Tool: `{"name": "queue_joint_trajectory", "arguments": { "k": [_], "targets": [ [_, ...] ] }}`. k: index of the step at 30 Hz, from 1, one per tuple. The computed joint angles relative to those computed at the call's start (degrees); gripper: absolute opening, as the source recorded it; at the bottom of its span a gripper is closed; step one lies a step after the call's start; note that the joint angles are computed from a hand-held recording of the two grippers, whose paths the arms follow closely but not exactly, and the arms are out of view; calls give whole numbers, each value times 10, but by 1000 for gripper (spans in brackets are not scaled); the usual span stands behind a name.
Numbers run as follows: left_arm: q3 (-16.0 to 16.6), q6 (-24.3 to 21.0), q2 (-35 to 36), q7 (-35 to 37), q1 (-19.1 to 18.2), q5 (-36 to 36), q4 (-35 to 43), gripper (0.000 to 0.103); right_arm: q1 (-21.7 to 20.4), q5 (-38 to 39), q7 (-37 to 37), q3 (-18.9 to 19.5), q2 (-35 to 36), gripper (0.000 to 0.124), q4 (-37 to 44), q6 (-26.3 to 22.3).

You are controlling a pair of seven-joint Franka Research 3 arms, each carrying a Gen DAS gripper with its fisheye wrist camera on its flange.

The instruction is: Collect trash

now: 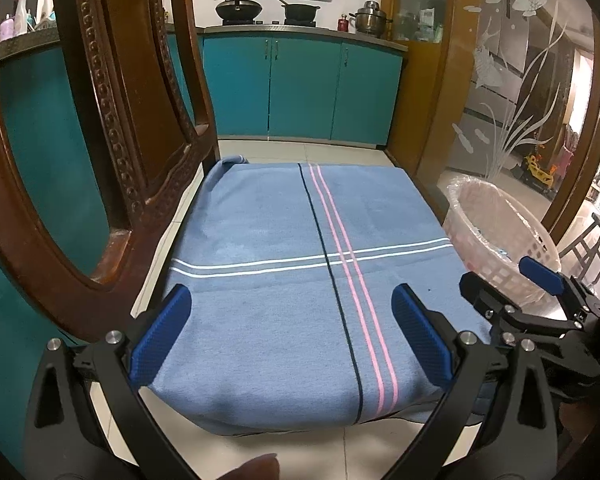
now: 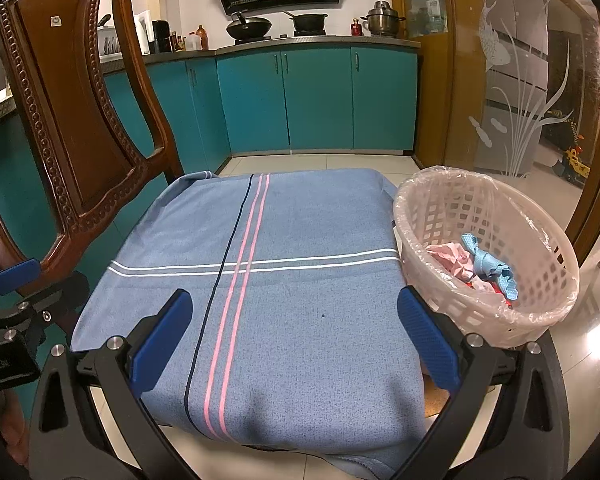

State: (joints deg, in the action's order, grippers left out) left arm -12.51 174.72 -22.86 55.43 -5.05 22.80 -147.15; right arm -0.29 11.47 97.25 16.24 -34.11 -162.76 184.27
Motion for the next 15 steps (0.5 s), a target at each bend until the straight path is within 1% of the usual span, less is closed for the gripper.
{"name": "queue_joint_trajectory", "arguments": {
  "k": [3, 5, 8, 9, 10, 15],
  "targets": [
    [-4, 8, -2, -7, 6, 2, -2, 100, -1, 0, 1, 1, 0, 100, 0, 0],
    [13, 11, 0, 3, -13, -10, -3, 100, -1, -1, 2, 1, 0, 100, 0, 0],
    [15, 17, 1, 2, -14, -19, -4, 100, 0, -1, 1, 0, 0, 100, 0, 0],
    [1, 13, -1, -8, 1, -14, -2, 100, 0, -1, 1, 0, 0, 100, 0, 0],
    [-6, 9, -1, -14, 8, -10, -1, 100, 1, -1, 2, 0, 0, 100, 0, -1],
    [-13, 14, -4, -26, 15, 0, -4, 100, 2, -2, 1, -1, 1, 100, 1, -1]
  ]
}}
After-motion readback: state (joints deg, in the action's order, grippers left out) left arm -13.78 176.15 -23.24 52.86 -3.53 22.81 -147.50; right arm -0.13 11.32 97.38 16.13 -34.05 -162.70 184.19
